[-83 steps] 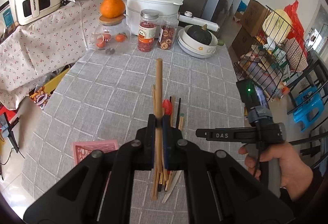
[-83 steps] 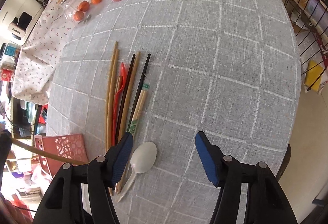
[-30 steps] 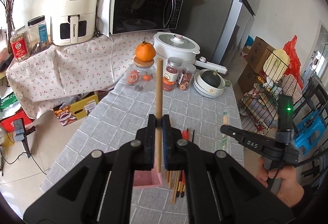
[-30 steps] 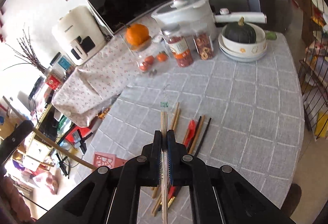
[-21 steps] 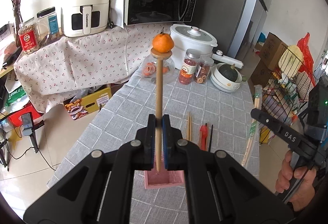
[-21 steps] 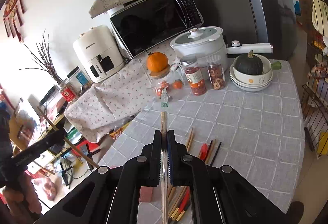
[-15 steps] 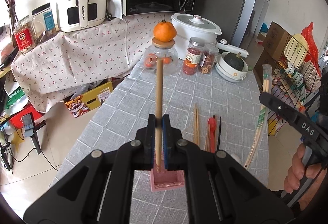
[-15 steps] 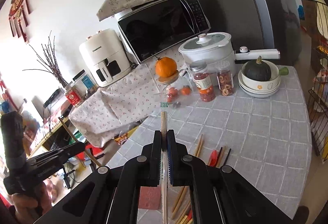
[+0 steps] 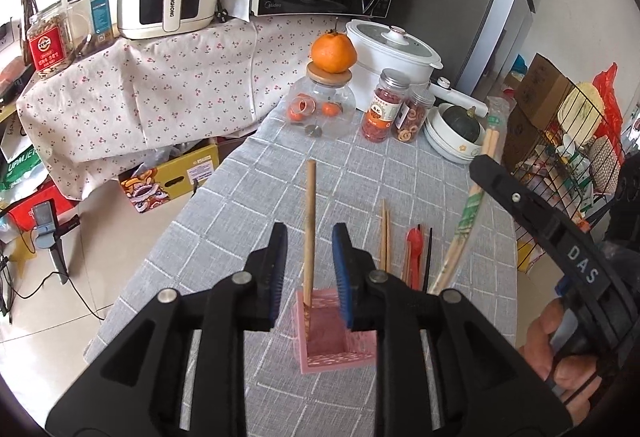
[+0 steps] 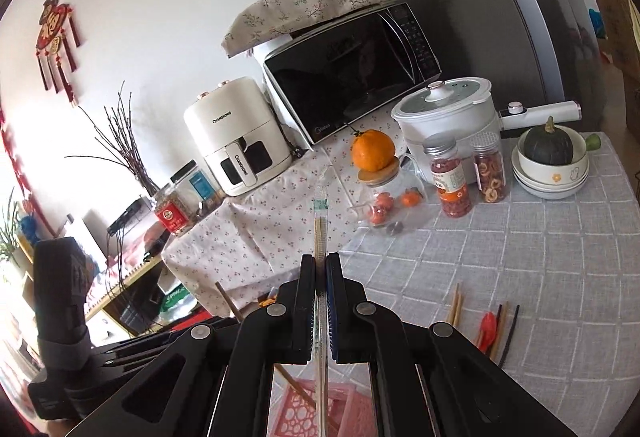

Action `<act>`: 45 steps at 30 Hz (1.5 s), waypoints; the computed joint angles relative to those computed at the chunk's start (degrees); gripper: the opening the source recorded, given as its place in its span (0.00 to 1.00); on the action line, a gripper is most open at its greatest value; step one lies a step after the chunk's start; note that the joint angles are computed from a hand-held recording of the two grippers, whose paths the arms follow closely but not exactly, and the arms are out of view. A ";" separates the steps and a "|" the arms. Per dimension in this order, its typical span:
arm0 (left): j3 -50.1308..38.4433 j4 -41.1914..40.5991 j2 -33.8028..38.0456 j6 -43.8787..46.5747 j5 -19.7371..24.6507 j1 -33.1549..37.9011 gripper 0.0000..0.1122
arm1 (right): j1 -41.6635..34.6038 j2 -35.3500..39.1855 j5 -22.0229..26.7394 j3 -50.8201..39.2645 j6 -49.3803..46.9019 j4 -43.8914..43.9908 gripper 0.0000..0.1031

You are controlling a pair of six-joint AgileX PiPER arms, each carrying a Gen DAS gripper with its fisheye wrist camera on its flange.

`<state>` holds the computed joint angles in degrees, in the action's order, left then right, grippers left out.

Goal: Organize utensils
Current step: 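Lower both chopsticks into the pink basket and open both tools, then move the left tool over the red plastic spoon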

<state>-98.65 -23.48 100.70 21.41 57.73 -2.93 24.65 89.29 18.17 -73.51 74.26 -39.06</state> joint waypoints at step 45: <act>5.48 9.32 -4.04 -3.91 2.75 -9.09 0.72 | -19.67 -15.39 26.85 5.54 -53.11 43.22 0.77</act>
